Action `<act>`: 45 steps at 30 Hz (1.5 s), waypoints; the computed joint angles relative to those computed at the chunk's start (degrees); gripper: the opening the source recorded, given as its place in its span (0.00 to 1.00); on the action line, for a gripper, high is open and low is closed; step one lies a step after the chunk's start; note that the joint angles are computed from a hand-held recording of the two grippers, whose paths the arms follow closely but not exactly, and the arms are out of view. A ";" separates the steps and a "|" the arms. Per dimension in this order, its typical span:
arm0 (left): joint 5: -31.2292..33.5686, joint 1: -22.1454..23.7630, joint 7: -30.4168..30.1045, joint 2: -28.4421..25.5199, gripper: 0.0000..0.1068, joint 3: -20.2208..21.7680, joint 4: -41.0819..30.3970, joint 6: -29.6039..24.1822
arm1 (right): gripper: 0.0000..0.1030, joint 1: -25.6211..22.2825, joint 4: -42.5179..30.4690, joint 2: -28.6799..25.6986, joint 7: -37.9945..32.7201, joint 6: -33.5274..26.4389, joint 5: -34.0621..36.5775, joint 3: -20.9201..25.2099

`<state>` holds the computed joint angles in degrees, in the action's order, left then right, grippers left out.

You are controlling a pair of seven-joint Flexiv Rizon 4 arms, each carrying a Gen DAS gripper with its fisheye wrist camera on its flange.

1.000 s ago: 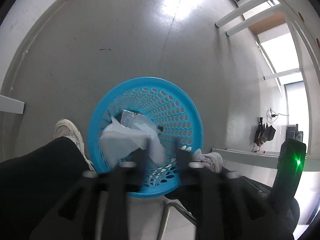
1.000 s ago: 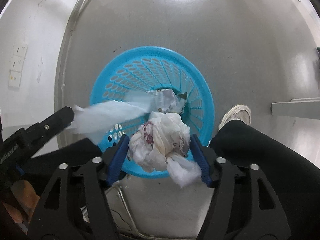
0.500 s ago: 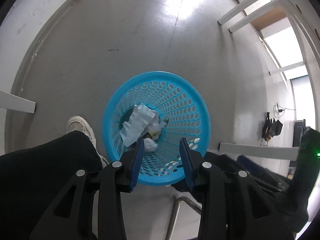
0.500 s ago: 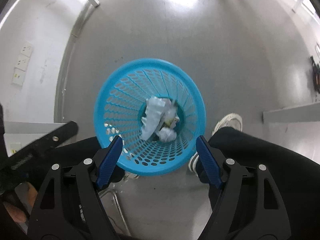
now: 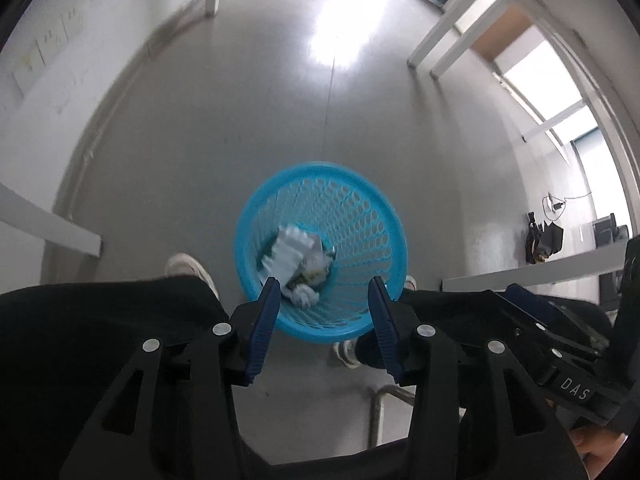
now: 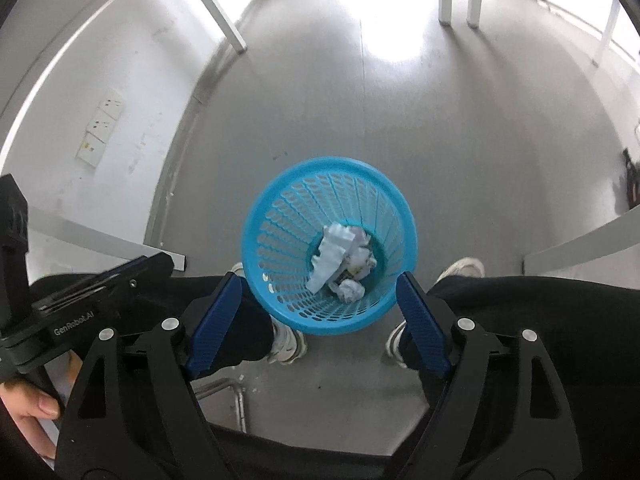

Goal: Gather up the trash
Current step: 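Open both tools to drop the tissue and plastic bag into the wastebasket, then raise both open tools back over the trash on the table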

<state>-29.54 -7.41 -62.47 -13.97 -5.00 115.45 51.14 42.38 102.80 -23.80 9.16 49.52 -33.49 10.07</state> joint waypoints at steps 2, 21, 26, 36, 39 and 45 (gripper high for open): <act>0.04 -0.21 1.12 1.94 0.43 0.14 1.57 0.99 | 0.74 0.90 1.17 1.51 1.60 -0.59 -1.93 -0.25; -13.95 -3.67 17.30 20.79 0.77 5.18 11.61 2.94 | 0.86 4.24 4.15 12.18 8.29 -11.30 -16.16 5.20; -19.58 -5.96 22.96 24.59 0.90 6.45 12.95 4.77 | 0.89 4.74 3.57 14.91 9.70 -15.70 -20.68 6.53; -26.42 -8.77 26.35 26.99 0.91 6.51 9.97 7.09 | 0.91 3.35 0.92 19.66 9.10 -23.53 -28.61 8.57; -28.38 -9.56 26.59 26.52 0.91 6.21 7.69 7.16 | 0.91 2.42 -0.06 20.08 7.21 -24.29 -29.98 8.73; -27.02 -9.34 23.30 23.16 0.91 4.49 1.31 6.43 | 0.91 0.27 -0.78 20.43 5.42 -21.27 -30.83 8.32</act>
<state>-56.56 -16.75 -39.17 9.19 -0.51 116.76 57.57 42.65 102.02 -3.36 14.58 28.25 -64.32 18.40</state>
